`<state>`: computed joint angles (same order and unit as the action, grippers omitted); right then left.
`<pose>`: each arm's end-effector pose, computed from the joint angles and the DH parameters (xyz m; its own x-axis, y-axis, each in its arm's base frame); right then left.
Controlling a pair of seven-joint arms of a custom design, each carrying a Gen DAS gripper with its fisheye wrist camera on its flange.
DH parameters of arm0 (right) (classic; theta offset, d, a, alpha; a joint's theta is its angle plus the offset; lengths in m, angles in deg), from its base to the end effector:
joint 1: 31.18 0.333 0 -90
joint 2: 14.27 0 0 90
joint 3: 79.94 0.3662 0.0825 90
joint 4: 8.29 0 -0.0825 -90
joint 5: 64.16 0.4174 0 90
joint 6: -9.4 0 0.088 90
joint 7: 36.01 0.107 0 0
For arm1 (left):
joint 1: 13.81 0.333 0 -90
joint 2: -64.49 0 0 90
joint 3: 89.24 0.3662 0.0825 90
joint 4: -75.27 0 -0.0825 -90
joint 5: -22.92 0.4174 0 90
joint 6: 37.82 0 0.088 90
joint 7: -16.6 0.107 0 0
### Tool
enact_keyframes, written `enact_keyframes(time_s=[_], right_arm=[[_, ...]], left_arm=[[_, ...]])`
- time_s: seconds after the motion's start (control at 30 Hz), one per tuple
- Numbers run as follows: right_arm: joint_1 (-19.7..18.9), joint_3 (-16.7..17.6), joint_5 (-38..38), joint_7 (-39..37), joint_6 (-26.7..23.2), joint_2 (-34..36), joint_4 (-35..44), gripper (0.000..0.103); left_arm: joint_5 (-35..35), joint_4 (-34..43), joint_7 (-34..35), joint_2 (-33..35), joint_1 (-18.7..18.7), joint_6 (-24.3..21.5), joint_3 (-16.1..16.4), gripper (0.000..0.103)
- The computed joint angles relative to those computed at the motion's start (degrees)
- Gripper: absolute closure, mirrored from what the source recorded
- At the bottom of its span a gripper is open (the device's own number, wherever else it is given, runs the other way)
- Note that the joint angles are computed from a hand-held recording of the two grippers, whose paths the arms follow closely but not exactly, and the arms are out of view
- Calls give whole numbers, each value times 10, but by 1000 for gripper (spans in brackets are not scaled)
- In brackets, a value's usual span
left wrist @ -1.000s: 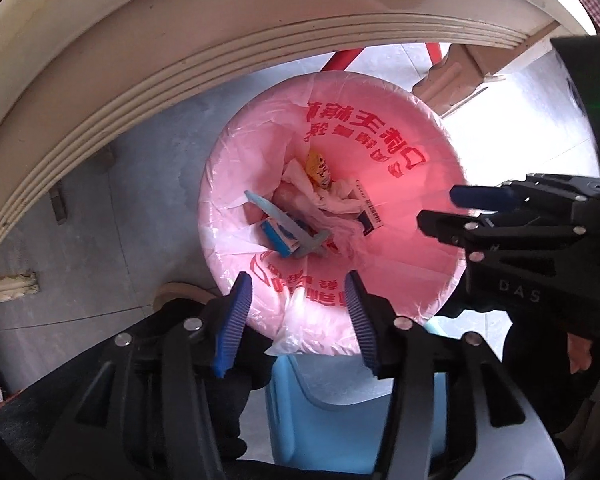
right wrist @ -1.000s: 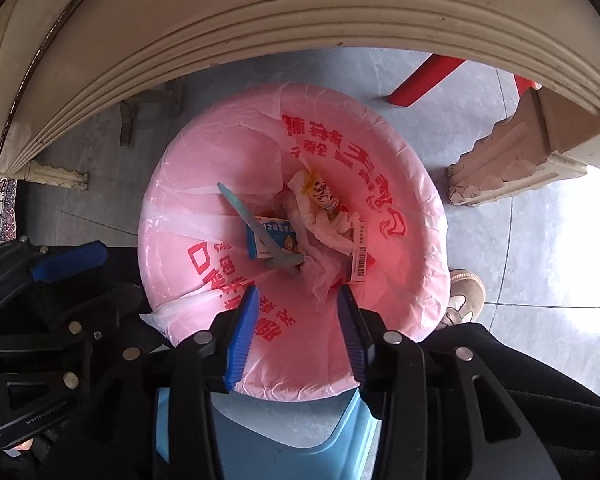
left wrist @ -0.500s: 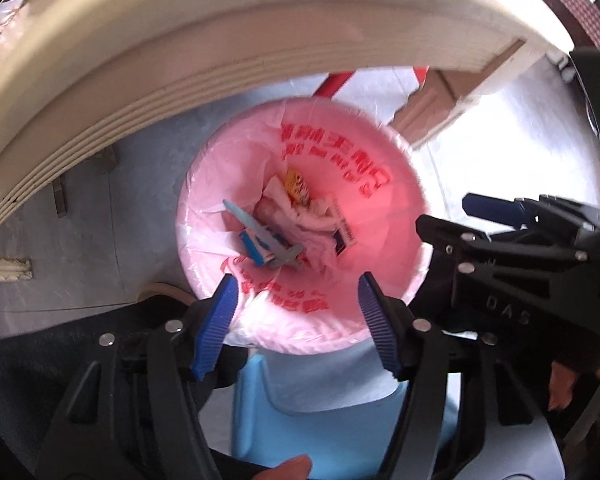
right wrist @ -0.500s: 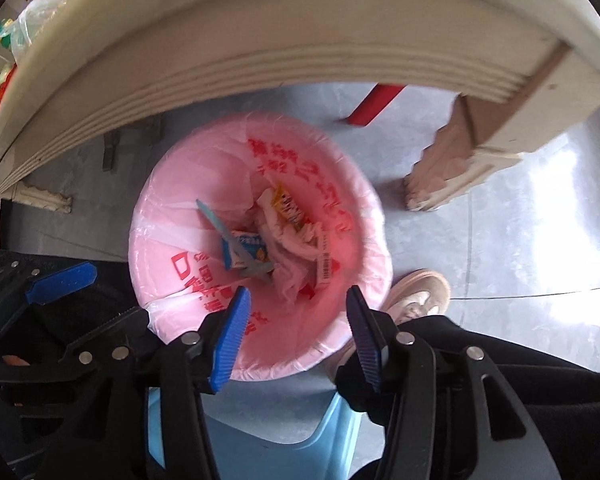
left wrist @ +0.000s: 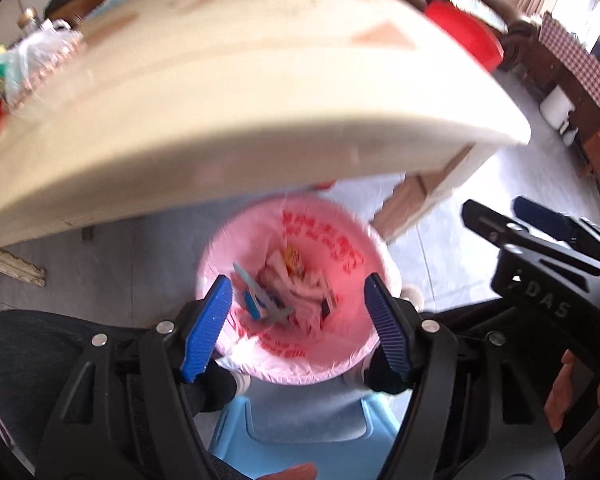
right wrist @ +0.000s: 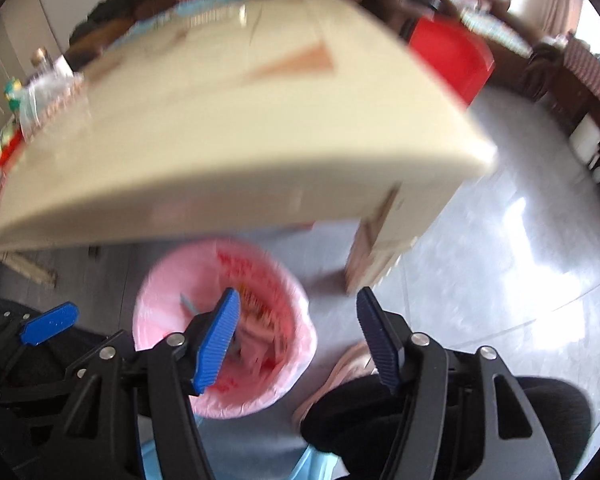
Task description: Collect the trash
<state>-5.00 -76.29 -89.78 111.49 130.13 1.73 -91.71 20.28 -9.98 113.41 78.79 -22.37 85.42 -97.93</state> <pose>0.6441 0.3382 0.6122 -0.3116 -0.9490 -0.0477 -0.8050 0.2903 -0.5174 0.6897 -0.2015 0.6188 -0.3870 -0.9214 0.0344 -0.8465 0.3403 -0.4095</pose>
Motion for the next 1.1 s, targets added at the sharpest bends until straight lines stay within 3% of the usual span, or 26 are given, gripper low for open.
enact_keyframes(time_s=[0.2, 0.3, 0.5, 0.63, 1.1], right_arm=[[30, -8, -124, 37, -7, -31, 27, 32], [41, -6, -181, 54, -8, -46, 41, 24], [65, 5, -283, 84, -33, -62, 74, 17], [78, 10, -331, 103, -51, -69, 87, 8], [90, 25, -377, 120, -77, -78, 99, 7]], left_arm=[[22, -24, -20, -47, -4, 84, 2, 29], [37, -33, -30, -72, -5, 132, 1, 27], [85, -42, -75, -109, -4, 196, 0, 19], [84, -44, -92, -127, 1, 200, -4, 18], [68, -52, -116, -151, 19, 215, -8, 14]])
